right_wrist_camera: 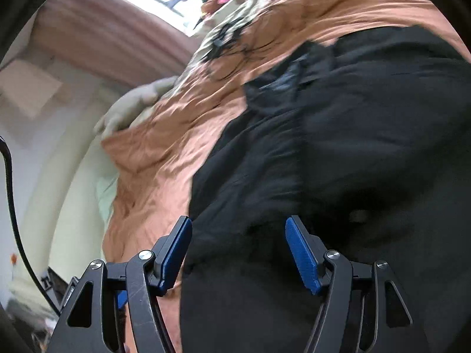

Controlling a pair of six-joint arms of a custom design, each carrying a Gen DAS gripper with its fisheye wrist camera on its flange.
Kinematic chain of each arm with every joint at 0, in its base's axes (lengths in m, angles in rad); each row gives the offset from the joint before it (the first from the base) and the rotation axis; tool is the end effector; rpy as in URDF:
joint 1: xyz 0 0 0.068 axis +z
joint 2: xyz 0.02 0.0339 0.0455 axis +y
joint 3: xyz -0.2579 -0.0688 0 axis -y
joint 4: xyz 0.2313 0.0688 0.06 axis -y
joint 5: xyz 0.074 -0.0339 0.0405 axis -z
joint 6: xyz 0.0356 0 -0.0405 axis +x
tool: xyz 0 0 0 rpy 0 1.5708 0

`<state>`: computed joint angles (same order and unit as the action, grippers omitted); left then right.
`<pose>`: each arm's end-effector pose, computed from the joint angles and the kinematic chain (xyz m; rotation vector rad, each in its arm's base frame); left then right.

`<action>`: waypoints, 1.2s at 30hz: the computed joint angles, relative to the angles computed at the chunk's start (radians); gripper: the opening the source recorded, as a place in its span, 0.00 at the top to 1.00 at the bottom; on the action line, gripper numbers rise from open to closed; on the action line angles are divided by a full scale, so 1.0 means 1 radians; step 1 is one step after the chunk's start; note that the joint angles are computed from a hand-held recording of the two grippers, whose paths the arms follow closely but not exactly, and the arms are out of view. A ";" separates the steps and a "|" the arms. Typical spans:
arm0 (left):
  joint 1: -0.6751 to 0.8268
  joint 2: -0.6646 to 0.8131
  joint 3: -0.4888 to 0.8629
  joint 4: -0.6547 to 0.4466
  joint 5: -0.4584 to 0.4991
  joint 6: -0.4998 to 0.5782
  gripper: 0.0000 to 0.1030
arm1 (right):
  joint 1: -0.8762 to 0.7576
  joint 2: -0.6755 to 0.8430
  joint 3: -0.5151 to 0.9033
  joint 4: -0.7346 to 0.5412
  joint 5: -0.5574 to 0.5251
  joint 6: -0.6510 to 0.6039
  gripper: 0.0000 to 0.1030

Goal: Fold large clothes

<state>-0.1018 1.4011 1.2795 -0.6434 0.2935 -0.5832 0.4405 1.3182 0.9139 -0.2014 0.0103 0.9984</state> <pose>0.2887 -0.0398 0.3243 -0.4238 2.3587 -0.6753 0.2551 0.1199 0.2650 0.6371 2.2019 0.7824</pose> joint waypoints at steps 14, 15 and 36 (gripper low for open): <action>-0.345 0.113 0.151 -0.060 -0.198 0.080 0.21 | -0.321 -0.322 -0.254 -0.093 -0.119 0.081 0.37; -0.370 0.141 0.176 -0.067 -0.207 0.084 0.21 | -0.346 -0.329 -0.273 -0.079 -0.141 0.092 0.37; -0.693 0.803 0.947 -0.413 -0.585 0.209 0.20 | -0.720 -0.345 -0.400 0.023 -0.432 0.080 0.45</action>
<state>-0.7949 2.2036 2.2267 -1.0563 -0.2915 -0.3745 -0.2793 0.9736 0.5140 -0.1787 -0.4213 1.0784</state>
